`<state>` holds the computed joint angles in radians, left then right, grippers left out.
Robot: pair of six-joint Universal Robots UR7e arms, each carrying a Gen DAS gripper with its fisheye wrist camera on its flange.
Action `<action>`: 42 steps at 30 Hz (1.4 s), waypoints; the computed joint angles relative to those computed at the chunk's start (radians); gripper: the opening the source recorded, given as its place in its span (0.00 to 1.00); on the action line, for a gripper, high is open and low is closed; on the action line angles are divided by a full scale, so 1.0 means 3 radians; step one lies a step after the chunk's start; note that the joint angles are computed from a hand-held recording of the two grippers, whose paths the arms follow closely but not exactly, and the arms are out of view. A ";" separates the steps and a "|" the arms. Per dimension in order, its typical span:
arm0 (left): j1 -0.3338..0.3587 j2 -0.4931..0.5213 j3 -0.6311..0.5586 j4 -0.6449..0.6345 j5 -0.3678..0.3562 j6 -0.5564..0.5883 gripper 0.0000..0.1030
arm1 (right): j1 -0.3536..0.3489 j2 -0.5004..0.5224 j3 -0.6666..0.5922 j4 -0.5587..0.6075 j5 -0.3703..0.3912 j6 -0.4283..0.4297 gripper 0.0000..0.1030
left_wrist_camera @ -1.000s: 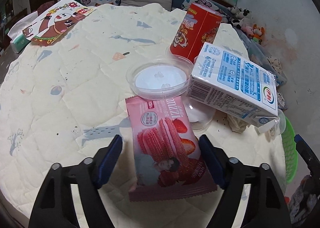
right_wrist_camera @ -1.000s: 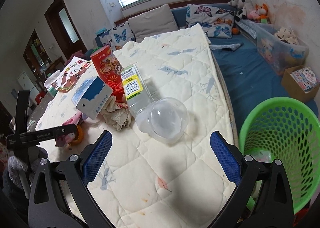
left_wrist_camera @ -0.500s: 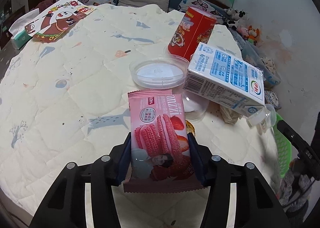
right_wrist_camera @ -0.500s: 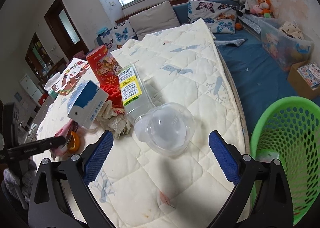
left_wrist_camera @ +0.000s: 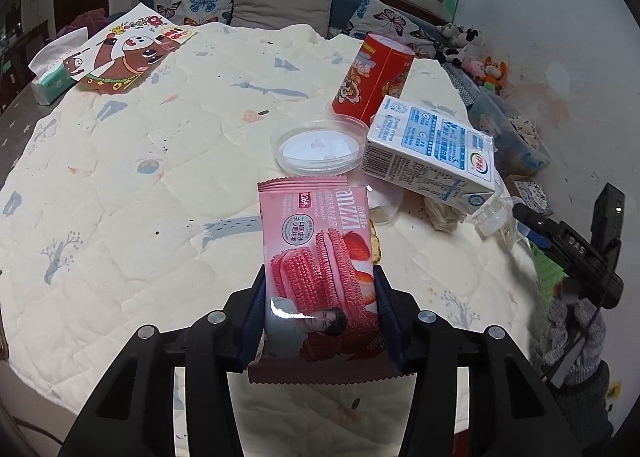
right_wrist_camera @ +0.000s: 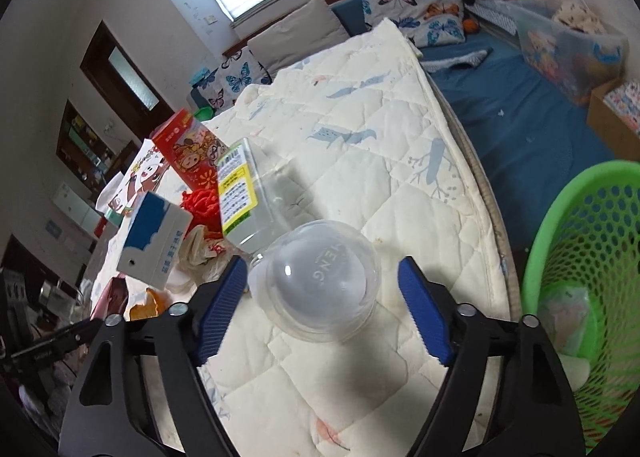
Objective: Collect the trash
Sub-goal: 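Grasp the clear plastic dome lid with the right gripper while the left gripper holds the packet, then carry the packet with the left gripper while the right gripper drops the lid into the basket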
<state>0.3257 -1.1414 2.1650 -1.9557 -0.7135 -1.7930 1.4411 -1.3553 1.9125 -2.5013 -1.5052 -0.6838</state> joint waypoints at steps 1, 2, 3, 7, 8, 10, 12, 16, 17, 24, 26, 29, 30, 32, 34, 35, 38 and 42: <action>-0.0017 -0.0007 -0.0001 0.0020 0.0005 -0.0019 0.46 | -0.0011 0.0011 -0.0019 0.0044 0.0022 0.0028 0.70; -0.0036 -0.0011 -0.0008 0.0055 0.0010 -0.0047 0.46 | -0.0022 0.0019 -0.0033 0.0081 0.0044 0.0049 0.68; -0.0054 -0.0020 -0.0010 0.0082 0.0017 -0.0068 0.46 | -0.0034 0.0021 -0.0043 0.0121 0.0077 0.0061 0.65; -0.0126 -0.0053 -0.0035 0.0216 0.0046 -0.0150 0.46 | -0.0042 -0.0012 -0.0028 0.0149 0.0129 0.0044 0.61; -0.0148 -0.0053 -0.0048 0.0238 0.0061 -0.0159 0.46 | -0.0041 -0.0029 -0.0012 0.0133 0.0137 0.0032 0.61; -0.0185 -0.0050 -0.0076 0.0270 0.0093 -0.0150 0.46 | -0.0040 -0.0063 0.0023 0.0080 0.0147 0.0012 0.61; -0.0210 -0.0040 -0.0109 0.0281 0.0131 -0.0110 0.46 | -0.0045 -0.0120 0.0068 0.0027 0.0162 -0.0016 0.61; -0.0243 0.0022 -0.0190 0.0189 0.0226 0.0090 0.46 | -0.0060 -0.0233 0.0123 -0.0015 0.0199 -0.0078 0.61; -0.0246 0.0045 -0.0214 0.0159 0.0247 0.0140 0.46 | -0.0069 -0.0279 0.0143 -0.0026 0.0211 -0.0108 0.61; -0.0159 0.0359 -0.0452 -0.0447 0.0362 0.0953 0.46 | -0.0213 -0.0554 0.0204 -0.0070 0.0198 -0.0205 0.61; -0.0103 0.0476 -0.0535 -0.0711 0.0355 0.1263 0.46 | -0.0284 -0.0610 0.0195 -0.0095 0.0168 -0.0220 0.61; -0.0005 0.0702 -0.0726 -0.1053 0.0337 0.1740 0.46 | -0.0405 -0.0676 0.0149 -0.0127 0.0107 -0.0238 0.61; 0.0020 0.0761 -0.0771 -0.1165 0.0316 0.1864 0.46 | -0.0454 -0.0697 0.0127 -0.0131 0.0090 -0.0237 0.61; 0.0079 0.0906 -0.0895 -0.1420 0.0260 0.2179 0.46 | -0.0534 -0.0721 0.0081 -0.0143 0.0060 -0.0229 0.61; 0.0134 0.1063 -0.1059 -0.1540 0.0211 0.2419 0.46 | -0.0613 -0.0740 0.0054 -0.0201 0.0022 -0.0236 0.61; 0.0154 0.1124 -0.1126 -0.1582 0.0184 0.2506 0.46 | -0.0647 -0.0744 0.0036 -0.0216 0.0003 -0.0237 0.62; 0.0227 0.1329 -0.1357 -0.1674 0.0112 0.2781 0.46 | -0.0759 -0.0721 -0.0036 -0.0259 -0.0040 -0.0194 0.62; 0.0322 0.1598 -0.1674 -0.1754 -0.0002 0.3084 0.46 | -0.0889 -0.0668 -0.0129 -0.0278 -0.0056 -0.0118 0.62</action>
